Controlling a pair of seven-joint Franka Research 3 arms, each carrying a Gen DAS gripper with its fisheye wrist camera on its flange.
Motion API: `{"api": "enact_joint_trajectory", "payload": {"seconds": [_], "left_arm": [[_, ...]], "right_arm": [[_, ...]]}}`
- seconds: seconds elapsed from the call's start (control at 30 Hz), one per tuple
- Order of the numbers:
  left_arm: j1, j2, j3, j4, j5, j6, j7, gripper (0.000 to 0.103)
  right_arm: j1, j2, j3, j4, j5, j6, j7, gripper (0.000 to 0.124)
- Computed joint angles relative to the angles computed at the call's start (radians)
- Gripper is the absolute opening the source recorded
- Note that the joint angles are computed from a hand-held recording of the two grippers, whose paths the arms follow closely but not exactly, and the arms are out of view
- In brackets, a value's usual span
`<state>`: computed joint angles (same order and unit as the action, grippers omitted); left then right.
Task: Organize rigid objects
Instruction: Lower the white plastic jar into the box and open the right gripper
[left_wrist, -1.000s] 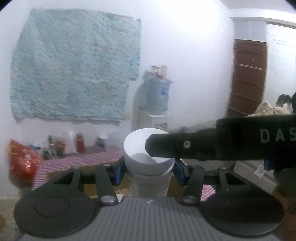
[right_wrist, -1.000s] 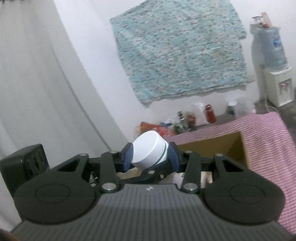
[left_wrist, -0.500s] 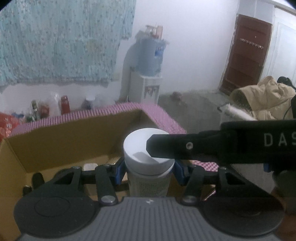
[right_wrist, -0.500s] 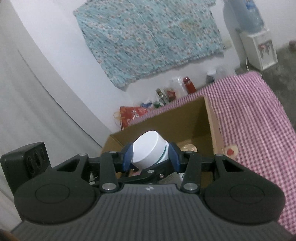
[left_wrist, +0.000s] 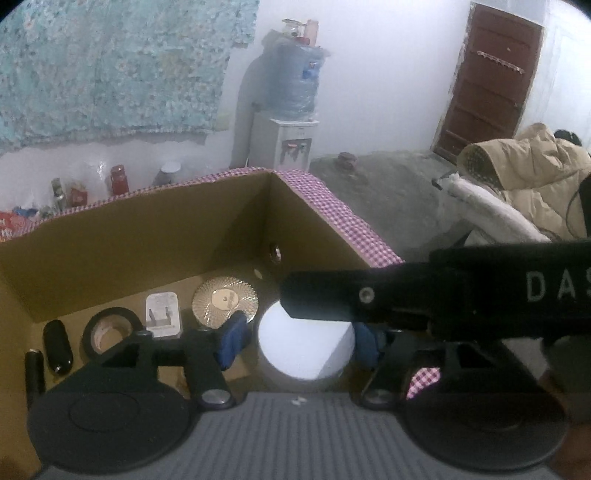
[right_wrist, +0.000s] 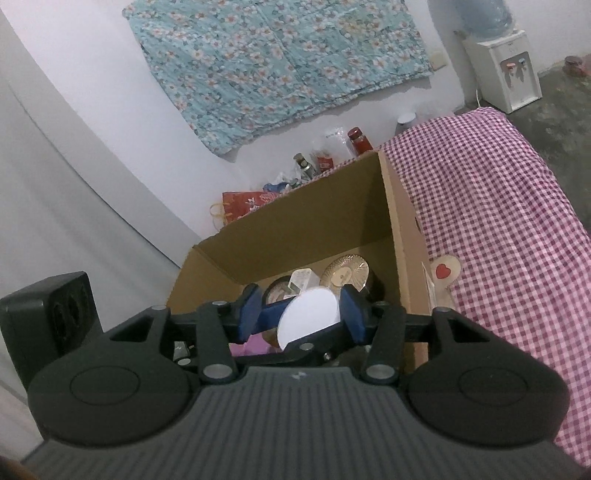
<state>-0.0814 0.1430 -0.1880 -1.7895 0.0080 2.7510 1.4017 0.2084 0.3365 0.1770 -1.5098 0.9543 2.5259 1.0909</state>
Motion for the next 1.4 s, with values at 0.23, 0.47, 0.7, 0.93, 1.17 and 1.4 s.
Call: {"api": "enact_joint_trajectory", "payload": {"seconds": [0.23, 0.47, 0.7, 0.93, 1.17, 1.4], "left_arm": [[-0.014, -0.053, 0.015, -0.059, 0.08, 0.063, -0.082, 0.088], [-0.022, -0.167, 0.019, -0.158, 0.064, 0.107, -0.11, 0.096], [-0.043, -0.342, 0.034, -0.325, 0.076, 0.166, -0.145, 0.103], [0.026, -0.483, -0.022, -0.416, 0.258, 0.081, -0.364, 0.103], [0.091, -0.555, -0.061, -0.427, 0.416, -0.067, -0.569, 0.103], [0.111, -0.556, -0.097, -0.379, 0.586, -0.271, -0.752, 0.103]], "right_arm": [[-0.009, -0.056, 0.005, -0.057, 0.069, 0.038, -0.052, 0.053], [0.0, -0.187, -0.017, -0.172, 0.189, 0.085, -0.145, 0.064], [0.05, -0.365, -0.072, -0.333, 0.306, 0.133, -0.248, 0.083], [0.106, -0.523, -0.092, -0.504, 0.092, 0.252, -0.082, 0.091], [0.046, -0.61, 0.013, -0.642, -0.389, 0.381, 0.25, 0.101], [-0.303, -0.655, 0.339, -0.662, -1.078, 0.372, 0.734, 0.102]]}}
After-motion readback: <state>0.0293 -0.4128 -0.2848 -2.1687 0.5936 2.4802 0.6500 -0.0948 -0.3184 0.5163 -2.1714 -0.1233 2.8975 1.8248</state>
